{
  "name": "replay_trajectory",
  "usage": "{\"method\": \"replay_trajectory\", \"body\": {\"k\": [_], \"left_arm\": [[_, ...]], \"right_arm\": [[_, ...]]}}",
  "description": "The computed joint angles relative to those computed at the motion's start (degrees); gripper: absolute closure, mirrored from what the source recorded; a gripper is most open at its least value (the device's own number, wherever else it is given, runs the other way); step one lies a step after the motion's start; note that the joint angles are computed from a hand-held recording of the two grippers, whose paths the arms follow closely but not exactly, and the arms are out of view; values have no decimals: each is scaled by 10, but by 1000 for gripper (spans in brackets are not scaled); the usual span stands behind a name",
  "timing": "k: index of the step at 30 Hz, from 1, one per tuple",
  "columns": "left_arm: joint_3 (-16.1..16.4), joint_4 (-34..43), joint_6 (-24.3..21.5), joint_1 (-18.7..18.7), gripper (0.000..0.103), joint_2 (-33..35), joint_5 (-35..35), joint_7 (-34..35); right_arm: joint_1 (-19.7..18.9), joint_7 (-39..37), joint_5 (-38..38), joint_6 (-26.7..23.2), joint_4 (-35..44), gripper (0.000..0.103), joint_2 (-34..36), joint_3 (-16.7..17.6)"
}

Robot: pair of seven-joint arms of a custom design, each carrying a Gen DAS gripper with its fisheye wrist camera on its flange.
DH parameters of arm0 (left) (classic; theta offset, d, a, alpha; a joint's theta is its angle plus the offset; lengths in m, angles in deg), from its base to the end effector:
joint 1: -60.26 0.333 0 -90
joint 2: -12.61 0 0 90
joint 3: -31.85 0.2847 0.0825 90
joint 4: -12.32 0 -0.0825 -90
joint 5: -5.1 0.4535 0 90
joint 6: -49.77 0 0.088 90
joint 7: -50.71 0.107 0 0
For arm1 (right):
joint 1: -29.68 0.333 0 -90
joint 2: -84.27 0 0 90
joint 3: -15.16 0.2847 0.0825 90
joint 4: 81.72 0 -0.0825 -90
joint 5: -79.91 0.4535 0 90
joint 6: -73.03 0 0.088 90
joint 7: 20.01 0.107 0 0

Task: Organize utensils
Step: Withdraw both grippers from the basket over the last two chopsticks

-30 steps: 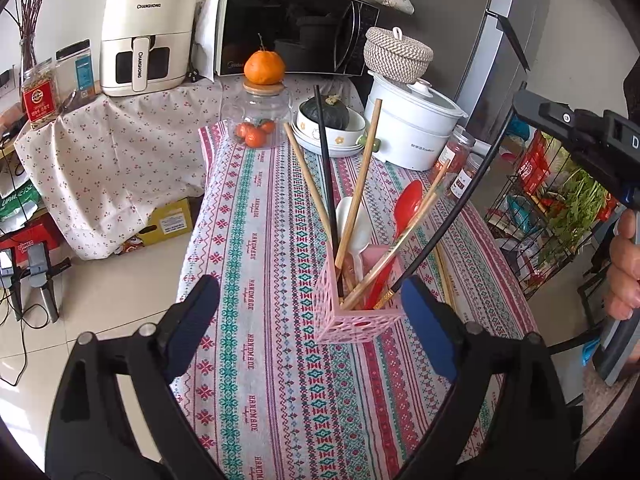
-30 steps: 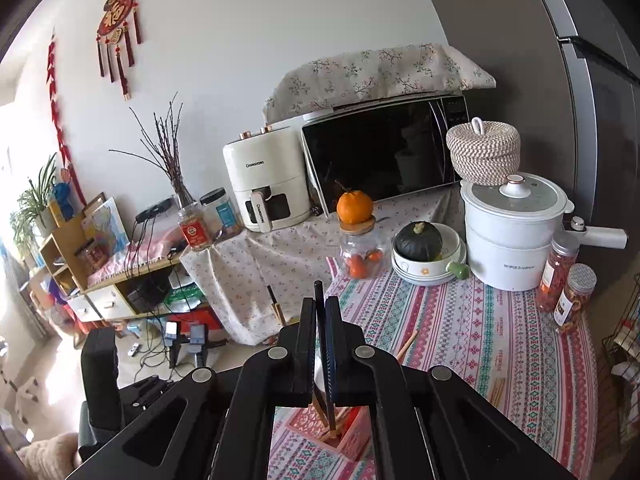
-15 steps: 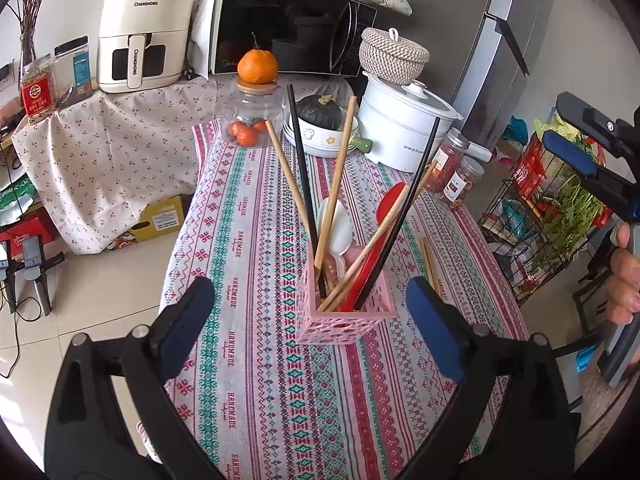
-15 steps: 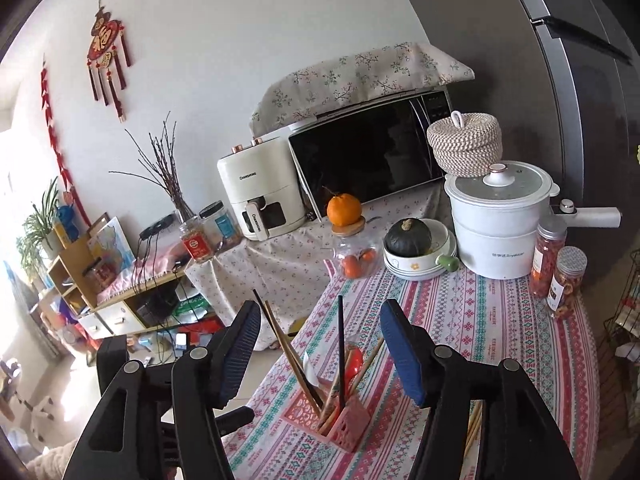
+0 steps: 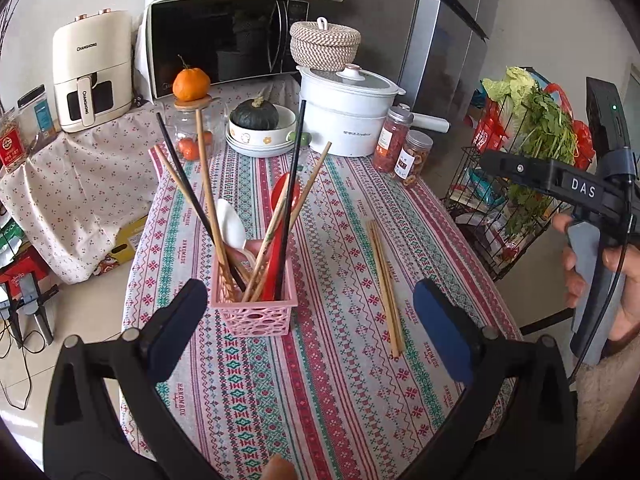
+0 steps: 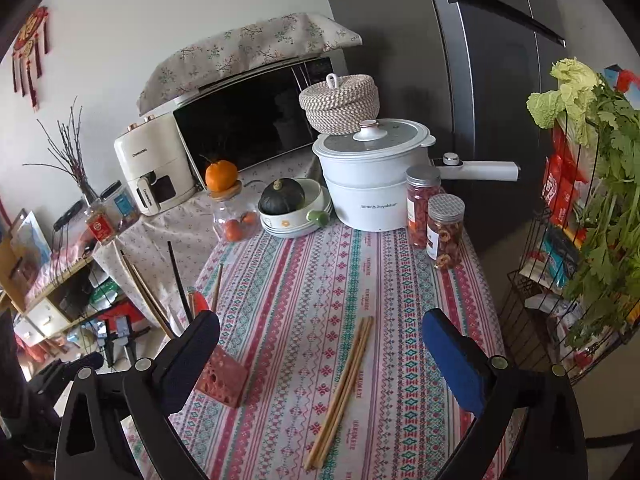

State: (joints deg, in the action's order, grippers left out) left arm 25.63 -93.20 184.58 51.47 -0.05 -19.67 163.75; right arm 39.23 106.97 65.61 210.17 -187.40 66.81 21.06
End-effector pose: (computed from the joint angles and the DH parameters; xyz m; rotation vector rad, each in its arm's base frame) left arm 0.5886 -0.1704 0.6681 -1.3723 2.2647 -1.0650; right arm 0.5601 0.1623 0.7212 -1.4291 1.8589 -0.6607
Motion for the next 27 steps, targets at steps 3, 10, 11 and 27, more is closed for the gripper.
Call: {"method": "replay_trajectory", "body": {"k": [3,10,11,27], "left_arm": [[-10,2,-5,-4,1,3,20,-6],[-28,3,-12,-21,1,4,59,-15],[-30,8,-18,-24,1,8,61,-19],[-68,161,-87,-48,1,154,201,-164]], "right_arm": [[-5,-5,-3,-17,-17,0,-15,-4],[-19,-12,-7,-51,-43,0,-35,-9],[-21,-12,-4,-55,-47,0,-37,-11],[-42,-29,32,-146,-63,0,-20,-37]]}}
